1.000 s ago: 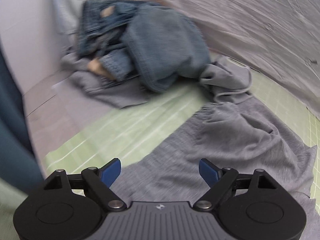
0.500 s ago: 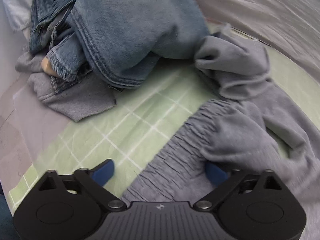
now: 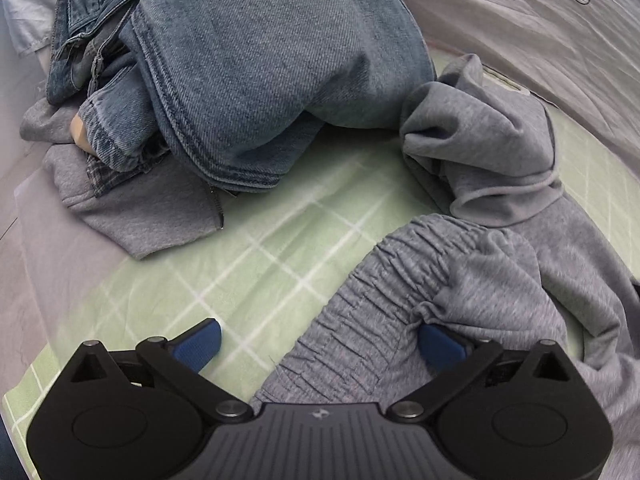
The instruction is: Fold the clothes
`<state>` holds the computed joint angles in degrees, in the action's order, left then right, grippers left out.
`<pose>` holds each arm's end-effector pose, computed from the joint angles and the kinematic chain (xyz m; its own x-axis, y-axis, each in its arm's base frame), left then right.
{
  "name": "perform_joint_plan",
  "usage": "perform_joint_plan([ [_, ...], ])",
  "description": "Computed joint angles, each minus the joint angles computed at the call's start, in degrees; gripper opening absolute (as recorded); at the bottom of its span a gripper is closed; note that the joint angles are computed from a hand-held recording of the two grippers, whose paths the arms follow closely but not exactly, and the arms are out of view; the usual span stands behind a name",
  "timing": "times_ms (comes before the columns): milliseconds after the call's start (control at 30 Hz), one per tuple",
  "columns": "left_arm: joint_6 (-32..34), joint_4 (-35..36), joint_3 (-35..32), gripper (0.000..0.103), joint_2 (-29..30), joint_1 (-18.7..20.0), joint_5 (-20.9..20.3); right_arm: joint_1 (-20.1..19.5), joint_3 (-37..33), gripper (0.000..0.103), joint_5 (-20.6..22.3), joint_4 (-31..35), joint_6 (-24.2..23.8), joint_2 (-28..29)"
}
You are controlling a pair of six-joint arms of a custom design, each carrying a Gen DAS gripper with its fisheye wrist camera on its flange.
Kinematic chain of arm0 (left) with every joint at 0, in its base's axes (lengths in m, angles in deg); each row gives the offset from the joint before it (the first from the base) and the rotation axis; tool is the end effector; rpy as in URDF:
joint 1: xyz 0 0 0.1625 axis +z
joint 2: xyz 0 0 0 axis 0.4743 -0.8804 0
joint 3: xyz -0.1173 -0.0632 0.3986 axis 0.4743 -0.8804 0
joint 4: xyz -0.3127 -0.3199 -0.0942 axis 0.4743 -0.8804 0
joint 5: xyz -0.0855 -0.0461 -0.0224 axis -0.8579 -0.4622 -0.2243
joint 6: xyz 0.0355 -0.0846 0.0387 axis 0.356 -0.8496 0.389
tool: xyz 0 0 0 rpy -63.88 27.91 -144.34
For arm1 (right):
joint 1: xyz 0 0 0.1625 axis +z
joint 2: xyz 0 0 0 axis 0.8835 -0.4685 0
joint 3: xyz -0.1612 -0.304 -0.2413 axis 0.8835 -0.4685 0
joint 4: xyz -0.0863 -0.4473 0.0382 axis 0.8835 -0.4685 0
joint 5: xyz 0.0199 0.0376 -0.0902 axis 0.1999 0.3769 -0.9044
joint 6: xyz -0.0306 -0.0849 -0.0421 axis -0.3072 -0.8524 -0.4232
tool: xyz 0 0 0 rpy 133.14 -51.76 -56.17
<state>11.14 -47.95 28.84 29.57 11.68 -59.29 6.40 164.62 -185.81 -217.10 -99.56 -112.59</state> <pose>-0.2641 -0.5010 -0.0627 -0.6826 -0.2194 -0.6971 0.2117 0.8536 -0.4759 -0.0906 -0.5309 0.2666 -0.7778 -0.0285 0.6278 -0.3999 0.7931 -0.4595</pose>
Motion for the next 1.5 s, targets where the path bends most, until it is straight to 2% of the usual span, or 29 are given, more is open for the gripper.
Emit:
perform_joint_plan([
  [33, 0.1, -0.1, 0.0, 0.103, 0.1, 0.0, 0.1, 0.2, 0.6, 0.071, -0.7, -0.8, -2.7, 0.0],
  [67, 0.3, -0.4, 0.0, 0.103, 0.2, 0.0, 0.2, 0.3, 1.0, 0.060, -0.1, -0.2, -4.9, -0.4],
  [100, 0.5, -0.8, 0.1, 0.103, 0.3, -0.1, 0.3, 0.2, 1.3, 0.039, 1.0, 1.0, -6.6, -1.0],
  [133, 0.8, -1.1, 0.1, 0.103, 0.3, -0.1, 0.4, 0.3, 1.3, 0.029, 2.0, 3.2, -7.1, -1.8],
  [167, 1.1, -1.3, 0.1, 0.103, 0.3, 0.0, 0.5, 0.3, 1.5, 0.011, 2.3, 4.3, -7.7, -2.4],
  [200, 1.2, -1.4, 0.1, 0.103, 0.3, -0.1, 0.5, 0.3, 1.7, 0.003, 2.4, 4.8, -8.7, -2.9],
  [300, 3.1, -3.1, 0.6, 0.103, 0.4, -0.1, 0.8, 0.3, 3.0, 0.002, 1.6, 0.7, -11.9, -2.9],
  [400, 5.0, -5.1, 1.3, 0.103, 0.4, -0.1, 1.1, -1.3, 5.2, 0.002, -0.1, -4.5, -8.7, -5.5],
  [500, 5.1, -5.4, 1.4, 0.103, 0.4, -0.3, 1.1, -4.3, 7.6, 0.002, -3.5, -9.4, -5.4, -10.1],
  [600, 5.0, -5.3, 1.3, 0.103, 0.5, -0.2, 1.1, -7.5, 10.5, 0.002, -8.9, -15.3, -6.9, -14.6],
  [667, 4.9, -5.1, 1.0, 0.103, 0.7, -0.2, 1.0, -10.5, 12.9, 0.002, -10.5, -14.4, -4.6, -19.0],
  [767, 4.6, -4.7, 1.0, 0.103, 0.5, -0.1, 0.9, -15.1, 16.7, 0.002, -10.6, -10.6, 0.8, -25.2],
  [833, 3.2, -3.0, 1.9, 0.103, -0.9, -0.8, 0.4, -17.3, 18.6, 0.003, -8.1, -7.7, 3.0, -28.4],
  [933, 3.7, -2.6, 0.8, 0.103, -0.3, -0.2, 0.0, -16.8, 18.8, 0.009, -6.5, -7.7, 5.4, -29.0],
  [967, 3.8, -2.5, 0.7, 0.103, -0.3, -0.2, -0.1, -16.3, 18.5, 0.018, -5.9, -9.3, 5.7, -28.2],
  [1000, 3.8, -2.5, 0.6, 0.103, -0.3, -0.1, -0.2, -16.0, 18.2, 0.034, -4.3, -10.6, 6.5, -27.6],
  [1067, 3.8, -2.8, 0.8, 0.103, -0.3, -0.2, 0.0, -16.0, 17.0, 0.048, 0.4, -9.5, 10.3, -27.1],
  [1167, 3.6, -3.0, 0.7, 0.103, 0.0, -0.1, 0.2, -17.1, 13.3, 0.047, 10.2, -1.2, 20.0, -26.9],
  [1267, 3.0, -2.8, 0.2, 0.103, 0.5, -0.1, 0.5, -17.6, 9.8, 0.048, 16.8, 4.4, 28.8, -24.1],
  [1300, 2.9, -3.0, 0.1, 0.103, 0.8, 0.0, 0.7, -17.3, 8.7, 0.048, 17.1, 5.0, 30.8, -22.5],
  [1367, 2.9, -3.6, 0.4, 0.103, 0.9, -0.2, 1.1, -16.1, 6.9, 0.048, 15.0, 5.5, 32.8, -19.7],
  [1433, 3.1, -4.0, 0.5, 0.103, 0.9, -0.2, 1.3, -16.7, 6.2, 0.033, 15.9, 6.8, 34.4, -19.1],
  [1467, 3.1, -4.0, 0.5, 0.103, 0.9, -0.1, 1.3, -17.6, 6.3, 0.015, 17.5, 7.4, 35.1, -19.5],
  [1500, 3.0, -3.7, 0.6, 0.103, 0.7, -0.2, 1.2, -19.1, 6.5, 0.006, 20.1, 7.9, 35.7, -20.4],
])
